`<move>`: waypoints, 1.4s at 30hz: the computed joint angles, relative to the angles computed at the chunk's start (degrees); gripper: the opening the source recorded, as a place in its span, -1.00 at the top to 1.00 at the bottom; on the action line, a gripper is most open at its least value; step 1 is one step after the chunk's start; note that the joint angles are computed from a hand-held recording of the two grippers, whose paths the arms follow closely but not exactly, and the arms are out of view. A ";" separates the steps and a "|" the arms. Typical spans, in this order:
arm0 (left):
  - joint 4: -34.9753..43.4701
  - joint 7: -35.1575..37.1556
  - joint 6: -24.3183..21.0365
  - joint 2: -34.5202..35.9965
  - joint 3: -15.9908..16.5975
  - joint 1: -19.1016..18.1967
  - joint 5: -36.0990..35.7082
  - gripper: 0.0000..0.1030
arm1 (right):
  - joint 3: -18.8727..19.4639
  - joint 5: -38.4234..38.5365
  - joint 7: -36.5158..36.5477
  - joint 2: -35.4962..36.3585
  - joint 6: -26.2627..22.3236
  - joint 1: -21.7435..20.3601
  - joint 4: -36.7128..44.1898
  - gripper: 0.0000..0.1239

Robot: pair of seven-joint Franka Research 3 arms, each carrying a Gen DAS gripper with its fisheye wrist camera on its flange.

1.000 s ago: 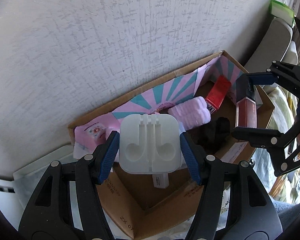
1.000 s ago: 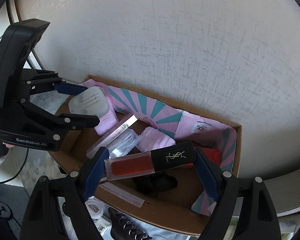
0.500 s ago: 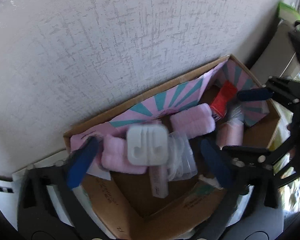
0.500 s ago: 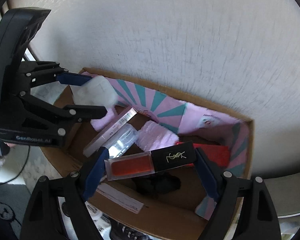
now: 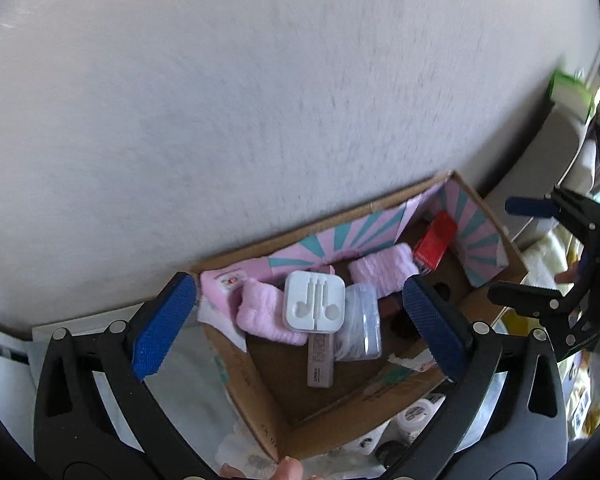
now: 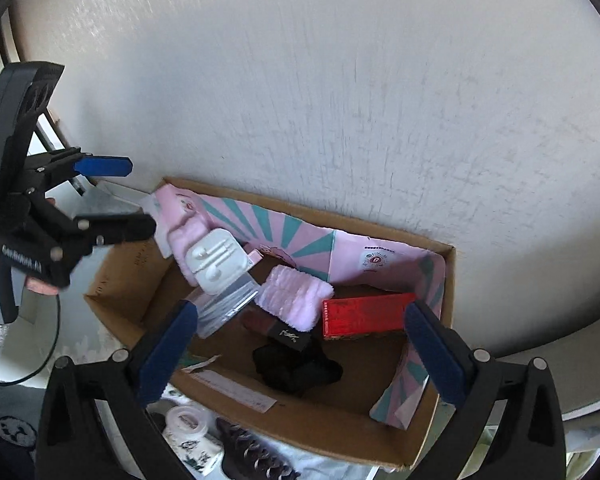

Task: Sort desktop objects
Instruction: 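Withdraw both grippers from the box toward the remaining items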

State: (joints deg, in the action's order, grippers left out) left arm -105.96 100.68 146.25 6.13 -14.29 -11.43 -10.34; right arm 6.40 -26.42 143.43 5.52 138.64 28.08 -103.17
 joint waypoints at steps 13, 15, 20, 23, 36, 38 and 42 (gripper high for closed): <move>-9.99 5.03 7.99 -9.39 1.57 -1.41 -1.91 -1.00 | 2.06 2.67 0.71 -1.29 0.25 1.06 1.01 -0.66; -11.04 5.25 6.73 -11.01 2.22 -1.93 -1.70 -1.00 | 2.26 2.41 1.17 -0.96 -1.75 1.83 2.09 -0.66; -13.61 5.86 3.34 -15.03 4.17 -2.99 -2.50 -1.00 | 2.69 -2.47 7.18 -1.76 -7.04 3.81 3.04 -0.66; -17.20 8.28 5.76 -18.41 5.44 -3.99 -3.90 -1.00 | 3.05 0.48 7.08 -2.74 -5.10 3.47 1.17 -0.66; -30.60 19.43 6.05 -23.67 9.81 -8.50 -5.23 -0.99 | 6.51 -4.17 7.33 -7.38 -7.16 4.90 -6.28 -0.66; -32.05 21.57 7.35 -23.19 9.73 -8.65 -4.91 -0.99 | 6.96 -3.63 5.88 -7.51 -8.16 4.90 -7.02 -0.66; -32.81 25.71 9.11 -19.96 9.86 -8.88 -5.39 -0.99 | 7.24 -1.82 2.44 -7.03 -9.87 5.03 -7.99 -0.66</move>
